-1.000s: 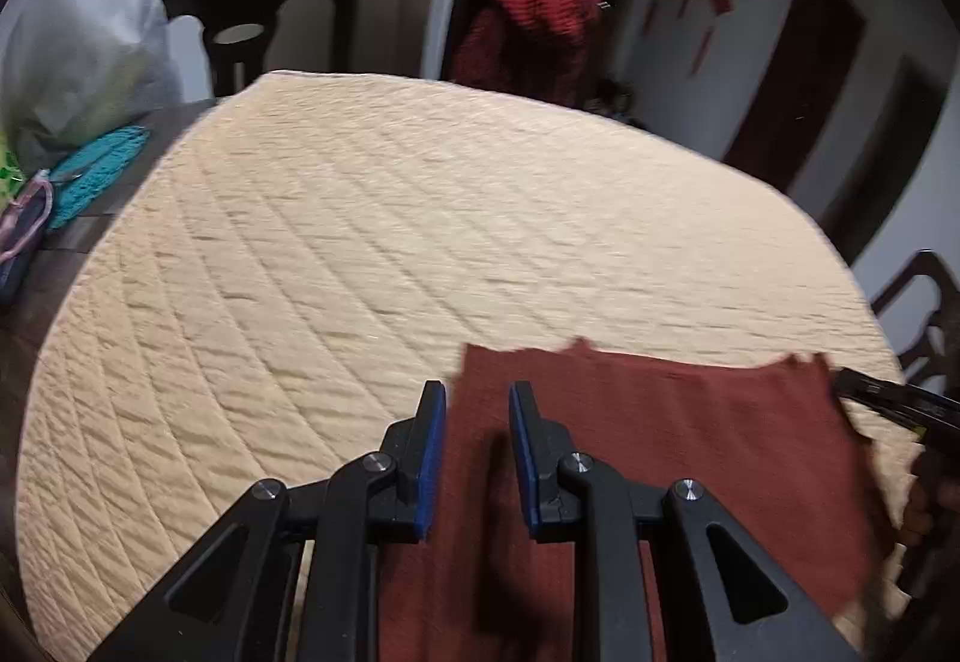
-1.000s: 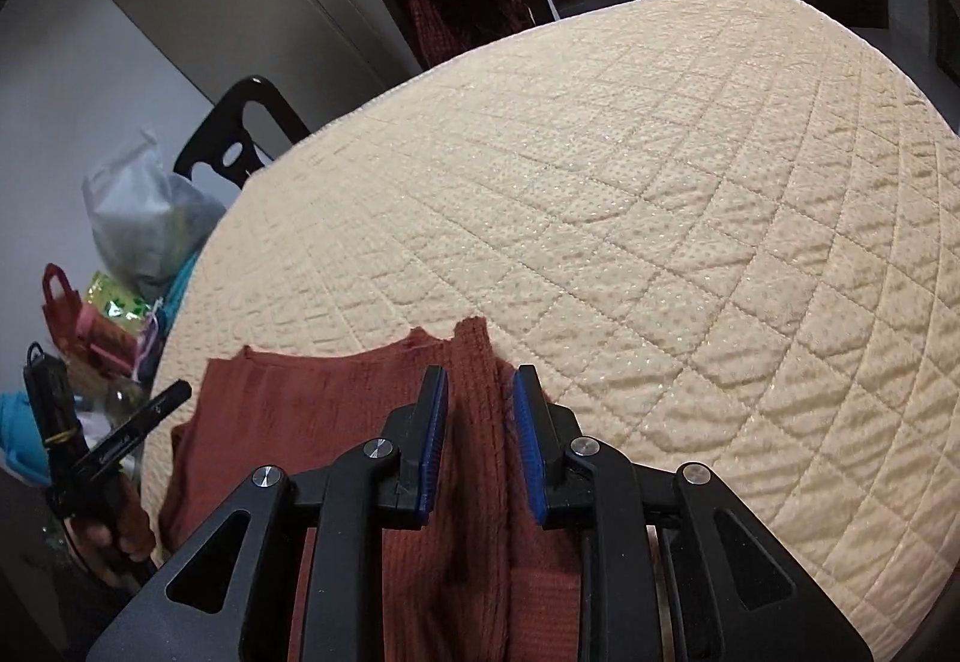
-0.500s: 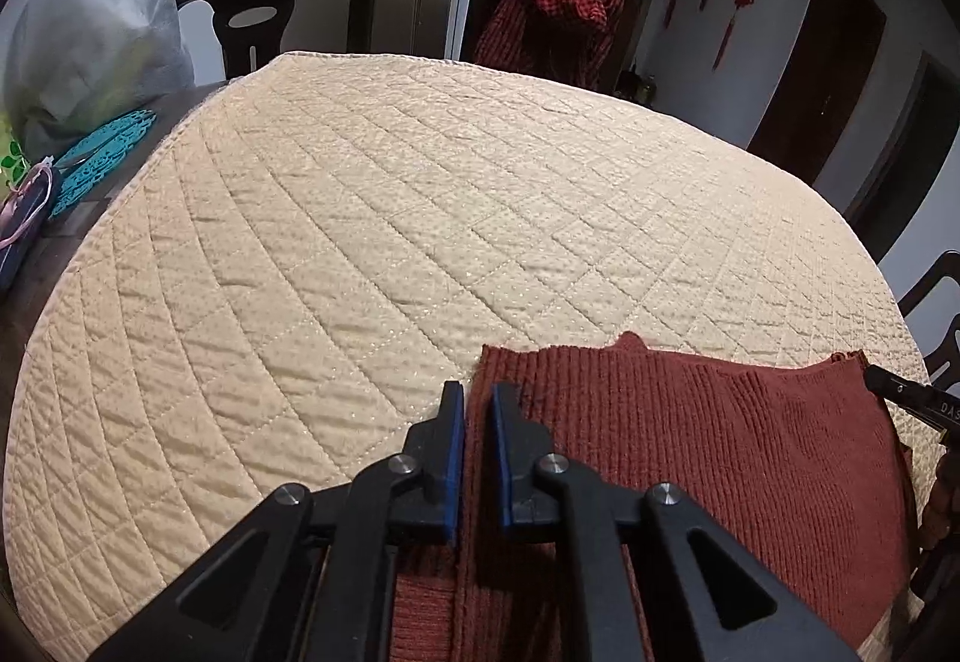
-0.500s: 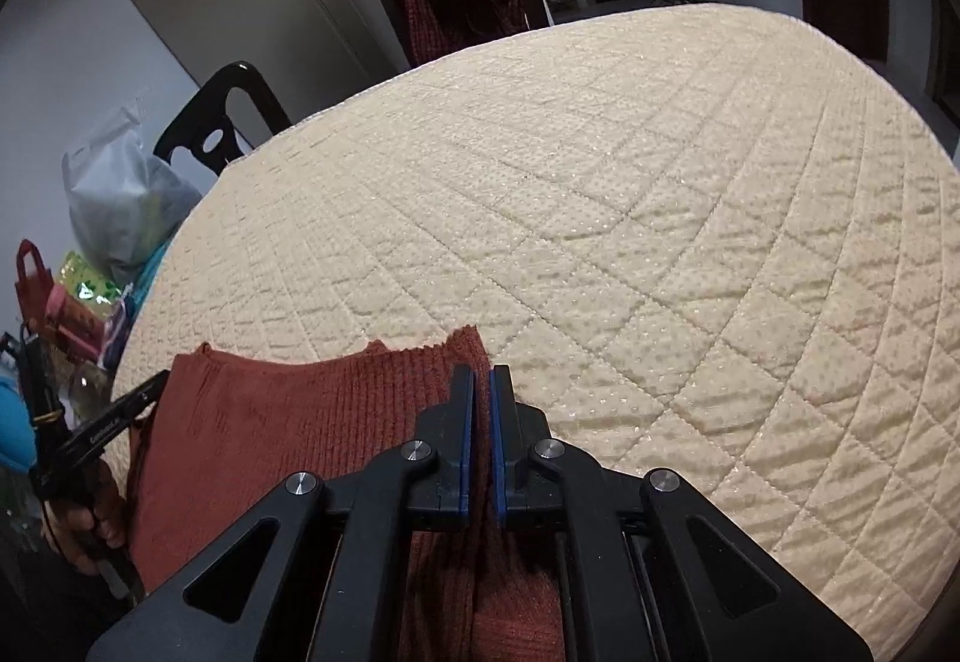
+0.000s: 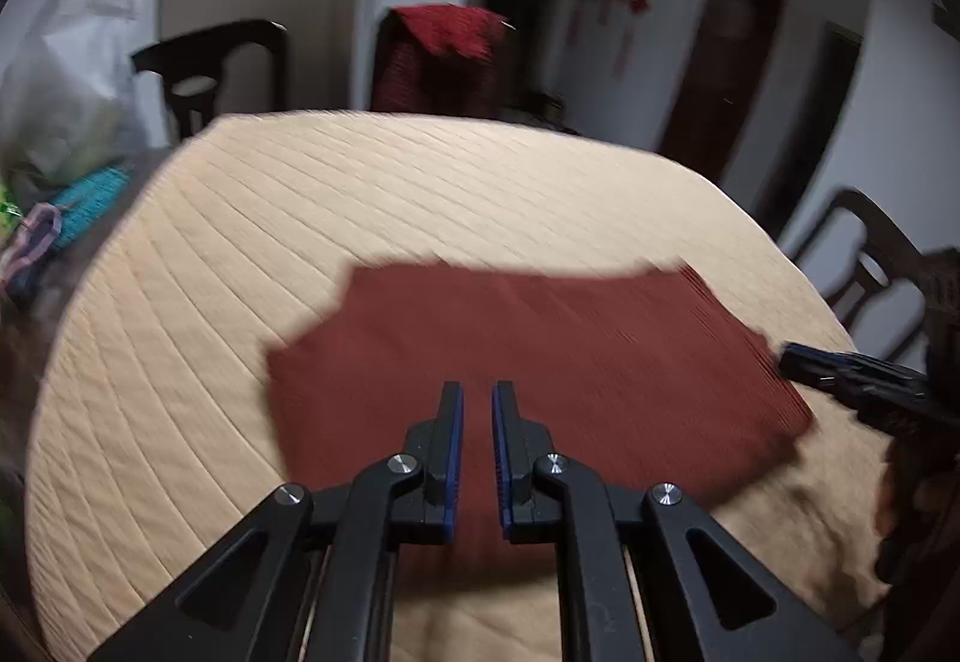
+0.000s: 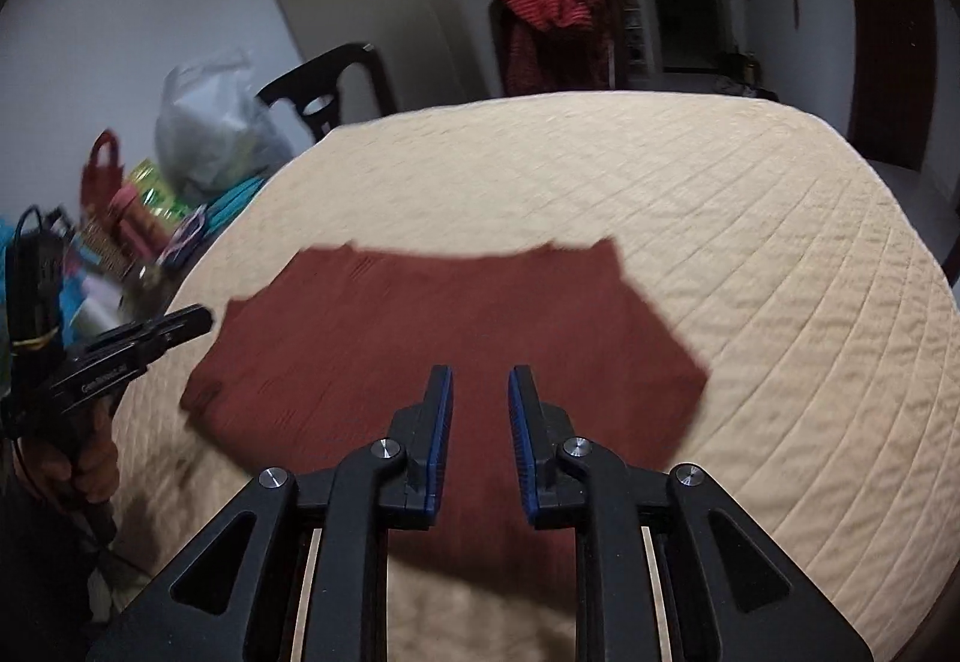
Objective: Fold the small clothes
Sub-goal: 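Open both tools and withdraw them from the folded sweater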
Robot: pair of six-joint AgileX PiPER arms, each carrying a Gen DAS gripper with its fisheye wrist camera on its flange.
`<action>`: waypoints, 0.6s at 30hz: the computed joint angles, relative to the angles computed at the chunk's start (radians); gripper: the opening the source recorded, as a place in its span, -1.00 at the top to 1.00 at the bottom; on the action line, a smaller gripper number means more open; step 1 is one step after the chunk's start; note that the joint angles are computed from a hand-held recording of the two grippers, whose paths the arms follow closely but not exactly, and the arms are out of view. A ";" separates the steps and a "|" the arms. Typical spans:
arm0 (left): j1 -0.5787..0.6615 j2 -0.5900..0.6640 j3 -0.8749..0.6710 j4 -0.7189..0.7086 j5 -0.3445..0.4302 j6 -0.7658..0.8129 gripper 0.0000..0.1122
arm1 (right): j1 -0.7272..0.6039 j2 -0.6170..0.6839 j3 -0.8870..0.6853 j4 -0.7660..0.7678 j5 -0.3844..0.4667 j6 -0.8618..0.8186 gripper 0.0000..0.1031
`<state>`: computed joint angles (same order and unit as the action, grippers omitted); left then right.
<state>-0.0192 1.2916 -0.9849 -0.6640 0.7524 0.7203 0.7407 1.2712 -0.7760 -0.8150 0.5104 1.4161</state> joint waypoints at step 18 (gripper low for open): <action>-0.245 -0.062 0.148 0.156 -0.126 -0.237 0.79 | 0.162 0.131 0.004 -0.147 0.065 0.250 0.65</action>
<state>-0.2642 1.2298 -0.8371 -0.5081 0.6263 0.4838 0.9023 1.4022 -0.7724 -0.9625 0.5754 1.6665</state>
